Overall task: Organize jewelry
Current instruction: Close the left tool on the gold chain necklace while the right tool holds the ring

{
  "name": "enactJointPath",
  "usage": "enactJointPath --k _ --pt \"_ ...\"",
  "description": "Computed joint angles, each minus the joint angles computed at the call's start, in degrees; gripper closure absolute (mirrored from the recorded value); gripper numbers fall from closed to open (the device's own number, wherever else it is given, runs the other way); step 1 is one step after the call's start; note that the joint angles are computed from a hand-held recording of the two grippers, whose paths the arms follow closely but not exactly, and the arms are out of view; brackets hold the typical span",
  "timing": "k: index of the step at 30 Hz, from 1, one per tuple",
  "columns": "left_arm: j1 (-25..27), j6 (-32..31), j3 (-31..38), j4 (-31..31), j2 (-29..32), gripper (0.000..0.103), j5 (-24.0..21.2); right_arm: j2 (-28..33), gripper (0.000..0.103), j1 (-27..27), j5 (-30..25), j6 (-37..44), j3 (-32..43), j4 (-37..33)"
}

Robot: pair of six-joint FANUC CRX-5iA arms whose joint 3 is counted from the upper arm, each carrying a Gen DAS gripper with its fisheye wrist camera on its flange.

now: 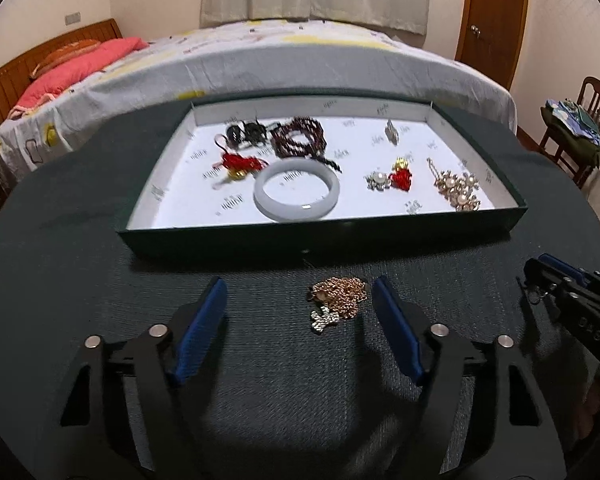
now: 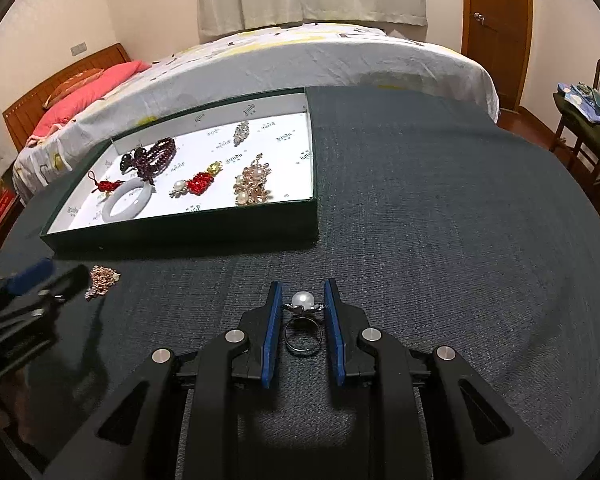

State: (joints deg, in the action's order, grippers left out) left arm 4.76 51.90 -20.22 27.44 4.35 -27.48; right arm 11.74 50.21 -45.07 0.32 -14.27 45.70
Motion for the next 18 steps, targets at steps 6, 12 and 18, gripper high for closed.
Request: enactJointPath --k 6,12,18 --pt "-0.4 2.3 2.1 -2.9 2.1 0.040 -1.6 -0.3 0.081 -0.2 1.3 -0.5 -0.5 -0.2" --pt "-0.5 1.9 2.8 -2.2 2.9 0.041 -2.5 -0.1 0.081 -0.1 2.0 -0.4 -0.4 -0.5" --pt "-0.8 -1.8 2.1 0.2 2.8 0.056 -2.5 0.0 0.081 0.0 2.0 -0.4 -0.3 -0.6"
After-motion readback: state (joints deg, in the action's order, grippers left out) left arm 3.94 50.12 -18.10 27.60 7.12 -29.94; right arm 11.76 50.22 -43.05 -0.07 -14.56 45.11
